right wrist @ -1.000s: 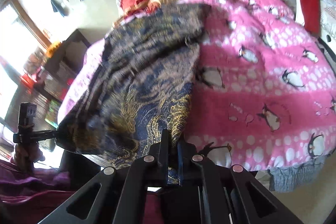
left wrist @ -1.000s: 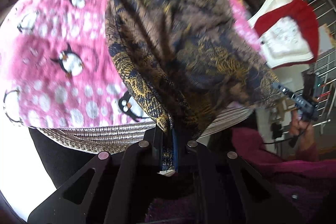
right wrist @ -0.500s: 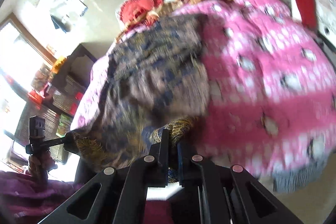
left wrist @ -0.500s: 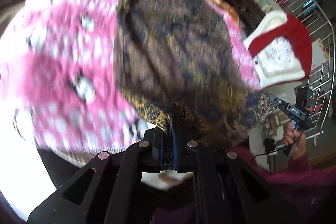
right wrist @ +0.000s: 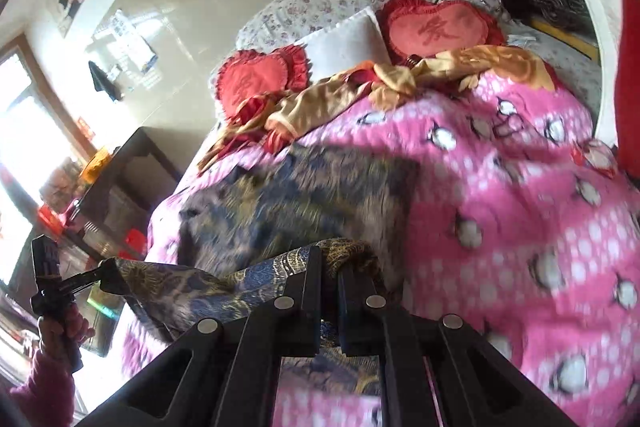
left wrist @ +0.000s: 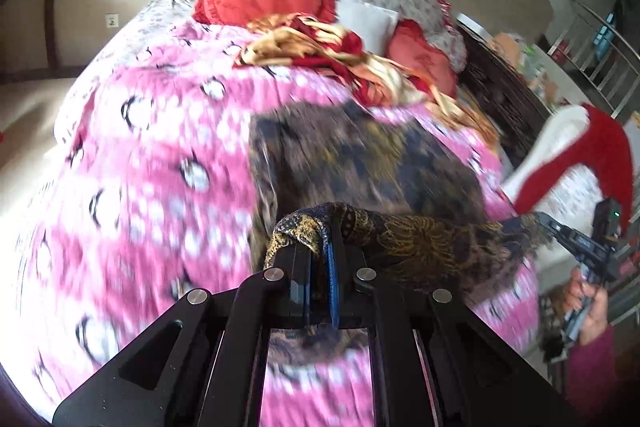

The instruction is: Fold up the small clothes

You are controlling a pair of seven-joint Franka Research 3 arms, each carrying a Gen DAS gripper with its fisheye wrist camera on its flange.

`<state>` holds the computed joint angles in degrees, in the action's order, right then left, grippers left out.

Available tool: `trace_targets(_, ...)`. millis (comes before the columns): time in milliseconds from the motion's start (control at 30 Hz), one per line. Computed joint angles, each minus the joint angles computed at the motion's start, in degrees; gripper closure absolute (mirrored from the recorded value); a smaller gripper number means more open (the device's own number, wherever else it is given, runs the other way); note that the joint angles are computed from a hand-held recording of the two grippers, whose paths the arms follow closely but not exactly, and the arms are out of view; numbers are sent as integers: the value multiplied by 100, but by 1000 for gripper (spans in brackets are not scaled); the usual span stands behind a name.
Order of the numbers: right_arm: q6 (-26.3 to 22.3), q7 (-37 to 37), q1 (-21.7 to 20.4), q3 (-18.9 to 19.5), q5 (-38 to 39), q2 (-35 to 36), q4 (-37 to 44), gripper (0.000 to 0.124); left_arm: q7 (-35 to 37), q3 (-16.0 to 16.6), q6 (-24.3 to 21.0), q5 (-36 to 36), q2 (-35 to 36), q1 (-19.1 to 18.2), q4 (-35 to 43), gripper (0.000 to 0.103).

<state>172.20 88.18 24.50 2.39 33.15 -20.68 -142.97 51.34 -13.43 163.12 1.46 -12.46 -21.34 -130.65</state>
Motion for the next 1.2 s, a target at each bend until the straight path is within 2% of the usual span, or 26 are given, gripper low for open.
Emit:
trace_targets(100, -53, -102, -28, -128, 47, 604, 577, 118, -18, 23, -62, 147, 601, 169, 581, 98)
trace_targets(233, -249, 70, -396, -7, -230, 1444, 1392, 118, -253, -34, -233, 673, 1341, 393, 1322, 98)
trace_targets(400, -737, 379, -721, 35, -422, 2447, 2314, 118, 144, -114, -481, 286, 2230, 594, 2116, 98)
trace_targets(433, -851, 469, -777, 34, -514, 2583, 2447, 114, 323, -171, -502, 145, 2331, 655, 2201, 97)
trace_targets(467, -830, 483, -819, 62, -503, 2591, 2441, 110, 355, -173, -562, 133, 2372, 669, 2252, 92)
trace_targets(500, -603, 366, -864, 127, -280, 2515, 2314, 105, 503, -235, -563, -30, 2358, 728, 2242, 87)
trace_targets(533, -323, 246, -886, 187, -38, 2397, 2148, 90, 707, -317, -505, -261, 2303, 799, 2187, 72)
trace_targets(567, -79, 134, -884, 237, 190, 2281, 1993, 80, 842, -361, -407, -404, 2192, 826, 2078, 54)
trace_targets(600, 151, -102, -864, 289, 527, 2123, 1815, 80, 748, -306, -339, -281, 2103, 760, 2006, 48)
trace_targets(633, 209, -709, -802, 329, 1113, 1984, 1723, 80, 475, -188, -228, 125, 1930, 636, 1859, 43)
trace_targets(667, 77, -1236, -706, 314, 1443, 1869, 1669, 82, 367, -141, -189, 403, 1815, 571, 1779, 43)
trace_targets(700, -40, -1389, -654, 318, 1371, 1838, 1645, 83, 426, -153, -197, 562, 1680, 530, 1684, 43)
trace_targets(733, -136, -1238, -624, 358, 897, 1804, 1568, 85, 513, -179, -235, 599, 1599, 502, 1621, 43)
trace_targets(800, -268, -397, -645, 464, -586, 1867, 1467, 87, 974, -289, -349, 290, 1554, 436, 1534, 43)
trace_targets(833, -380, -73, -636, 486, -1213, 1988, 1515, 89, 1201, -332, -514, 92, 1626, 405, 1588, 43)
trace_targets(900, -468, 411, -553, 439, -2002, 2310, 1689, 90, 1456, -403, -981, -98, 1940, 319, 1839, 43)
trace_targets(967, -414, 701, -463, 341, -2336, 2611, 1902, 90, 1307, -351, -1421, 287, 2347, 173, 2241, 43)
trace_targets(1067, -168, 1122, -316, 110, -2752, 2990, 2344, 90, 1269, -296, -1741, 470, 2876, 126, 2870, 43)
trace_targets(1133, 41, 1300, -287, -18, -2767, 3242, 2718, 90, 1170, -233, -1615, 539, 3043, 151, 3167, 43)
trace_targets(1200, 104, 1392, -298, -101, -2695, 3497, 3120, 90, 989, -151, -1251, 571, 3162, 211, 3418, 43)
